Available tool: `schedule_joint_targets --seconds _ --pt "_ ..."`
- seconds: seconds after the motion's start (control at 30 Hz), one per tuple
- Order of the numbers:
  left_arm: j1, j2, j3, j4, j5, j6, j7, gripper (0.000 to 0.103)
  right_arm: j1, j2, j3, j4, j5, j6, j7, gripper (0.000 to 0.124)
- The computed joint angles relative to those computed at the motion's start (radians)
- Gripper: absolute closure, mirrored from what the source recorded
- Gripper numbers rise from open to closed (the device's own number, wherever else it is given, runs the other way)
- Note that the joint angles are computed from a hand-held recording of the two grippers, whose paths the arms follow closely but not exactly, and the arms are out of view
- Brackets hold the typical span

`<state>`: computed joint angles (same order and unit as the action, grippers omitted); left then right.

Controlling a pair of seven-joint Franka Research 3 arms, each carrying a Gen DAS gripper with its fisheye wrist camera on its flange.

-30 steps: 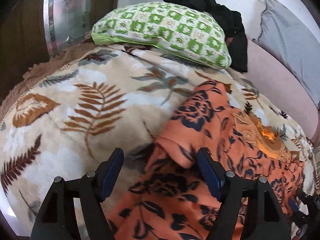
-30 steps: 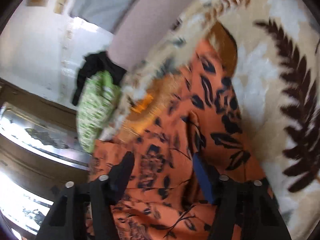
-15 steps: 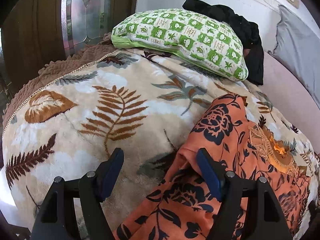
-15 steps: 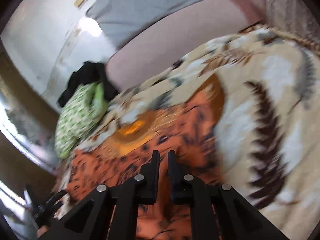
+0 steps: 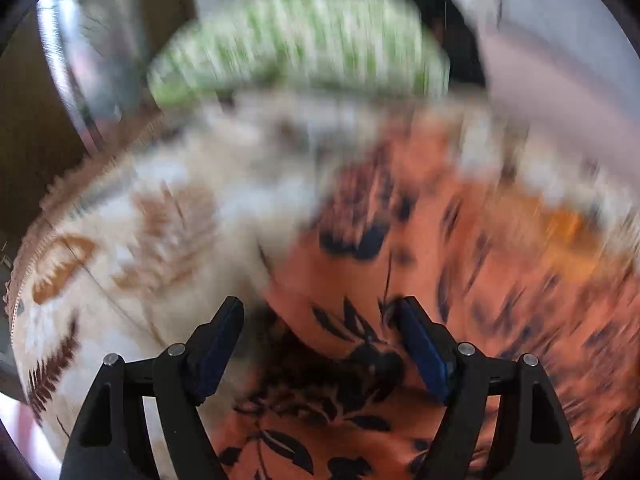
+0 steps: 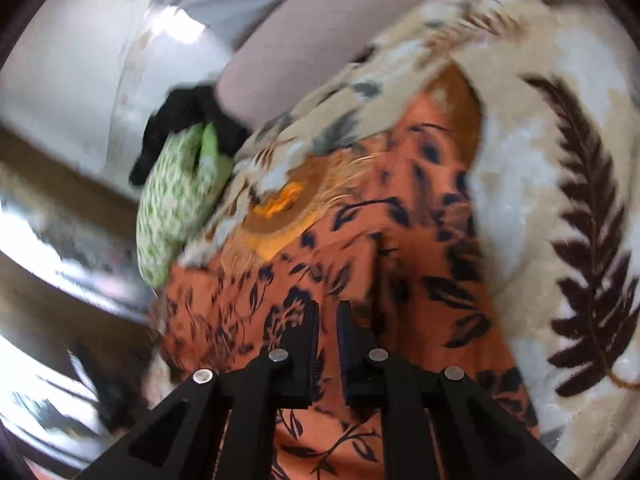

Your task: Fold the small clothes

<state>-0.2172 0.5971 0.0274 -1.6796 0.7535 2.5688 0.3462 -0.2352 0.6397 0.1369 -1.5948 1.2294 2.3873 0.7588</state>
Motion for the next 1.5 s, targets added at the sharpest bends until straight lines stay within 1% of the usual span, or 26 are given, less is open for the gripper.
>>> schedule_joint_targets --seconds 0.03,0.07,0.1,0.13,0.17,0.27,0.33,0.4,0.53,0.63,0.67,0.73,0.77,0.8,1.0,1.07,1.13,1.2,1.23,1.27,1.3,1.33,1.4,1.43,1.47,1.5 --pt "0.017 0.008 -0.013 0.007 -0.034 0.004 0.022 0.021 -0.019 0.004 0.008 -0.001 0.028 -0.015 -0.015 0.112" --pt "0.010 -0.005 0.008 -0.020 -0.016 0.060 -0.026 0.021 -0.038 0.010 0.020 0.003 0.064 -0.030 -0.042 0.102" --pt "0.007 -0.012 0.014 -0.029 0.004 0.068 -0.070 0.021 -0.043 0.005 0.023 -0.001 0.087 -0.028 -0.060 0.073" --pt "0.017 -0.017 0.004 -0.029 -0.012 0.066 -0.053 0.021 -0.038 0.002 0.018 -0.001 0.090 -0.024 -0.059 0.053" --pt "0.006 -0.027 0.018 -0.040 0.010 0.082 -0.074 0.021 -0.030 0.001 0.010 0.000 0.082 -0.023 -0.040 0.037" --pt "-0.041 -0.046 0.062 -0.050 0.104 0.068 -0.158 0.021 -0.016 0.012 -0.001 0.009 0.061 -0.025 -0.008 0.038" --pt "-0.057 -0.064 0.081 -0.066 0.177 0.084 -0.229 0.021 -0.026 0.024 -0.001 0.019 0.045 -0.058 0.004 0.040" --pt "-0.052 -0.075 0.081 -0.078 0.219 0.094 -0.286 0.021 -0.022 0.037 -0.003 0.031 0.019 -0.076 0.025 0.048" --pt "-0.024 -0.080 0.054 -0.086 0.231 0.095 -0.322 0.021 0.012 0.027 -0.005 0.020 -0.038 -0.030 0.017 0.058" --pt "-0.020 -0.078 0.042 -0.083 0.235 0.078 -0.326 0.021 0.066 -0.002 -0.020 -0.016 -0.115 0.061 0.002 0.079" --pt "-0.018 -0.077 0.041 -0.080 0.240 0.077 -0.327 0.021 0.076 -0.012 -0.018 -0.033 -0.123 0.098 -0.014 0.095" --pt "-0.022 -0.078 0.038 -0.081 0.252 0.073 -0.336 0.021 0.089 -0.024 -0.011 -0.052 -0.137 0.153 -0.039 0.106" --pt "-0.021 -0.077 0.036 -0.079 0.255 0.072 -0.335 0.021 0.082 -0.026 -0.001 -0.055 -0.129 0.158 -0.056 0.110" --pt "-0.020 -0.076 0.034 -0.077 0.257 0.069 -0.332 0.021 0.074 -0.030 0.010 -0.060 -0.116 0.160 -0.076 0.111" --pt "-0.017 -0.076 0.030 -0.076 0.273 0.086 -0.341 0.021 0.069 -0.110 0.043 -0.132 0.018 0.278 -0.252 0.112" --pt "-0.011 -0.069 0.021 -0.070 0.263 0.091 -0.315 0.021 0.084 -0.125 0.028 -0.141 0.040 0.314 -0.260 0.112" --pt "-0.006 -0.059 0.012 -0.062 0.241 0.088 -0.276 0.021 0.108 -0.117 -0.004 -0.133 0.013 0.362 -0.203 0.112" --pt "0.007 -0.036 -0.009 -0.044 0.195 0.087 -0.198 0.021 0.134 -0.082 -0.057 -0.102 -0.095 0.373 -0.047 0.112" --pt "0.022 -0.013 -0.035 -0.019 0.140 0.054 -0.108 0.021 0.150 -0.056 -0.088 -0.077 -0.186 0.341 0.045 0.112" --pt "0.020 0.002 -0.040 -0.001 0.108 0.026 -0.062 0.021 0.158 -0.028 -0.114 -0.041 -0.268 0.270 0.128 0.111" --pt "0.009 0.007 -0.030 0.006 0.103 0.017 -0.051 0.021 0.136 -0.008 -0.105 -0.015 -0.280 0.221 0.178 0.110" --pt "-0.003 0.001 -0.015 -0.002 0.108 0.028 -0.062 0.021 0.115 -0.009 -0.085 -0.013 -0.263 0.217 0.191 0.110" --pt "-0.024 -0.025 0.016 -0.027 0.137 0.060 -0.110 0.021 0.085 -0.010 -0.076 0.020 -0.296 0.151 0.263 0.111" --pt "-0.036 -0.034 0.031 -0.036 0.158 0.068 -0.140 0.021 0.070 -0.015 -0.066 0.024 -0.293 0.151 0.270 0.111" --pt "-0.057 -0.048 0.057 -0.047 0.198 0.066 -0.200 0.021 0.053 -0.029 -0.051 0.011 -0.264 0.185 0.259 0.111" --pt "-0.062 -0.050 0.061 -0.047 0.214 0.055 -0.224 0.021 0.034 -0.050 -0.029 -0.016 -0.213 0.239 0.225 0.111"
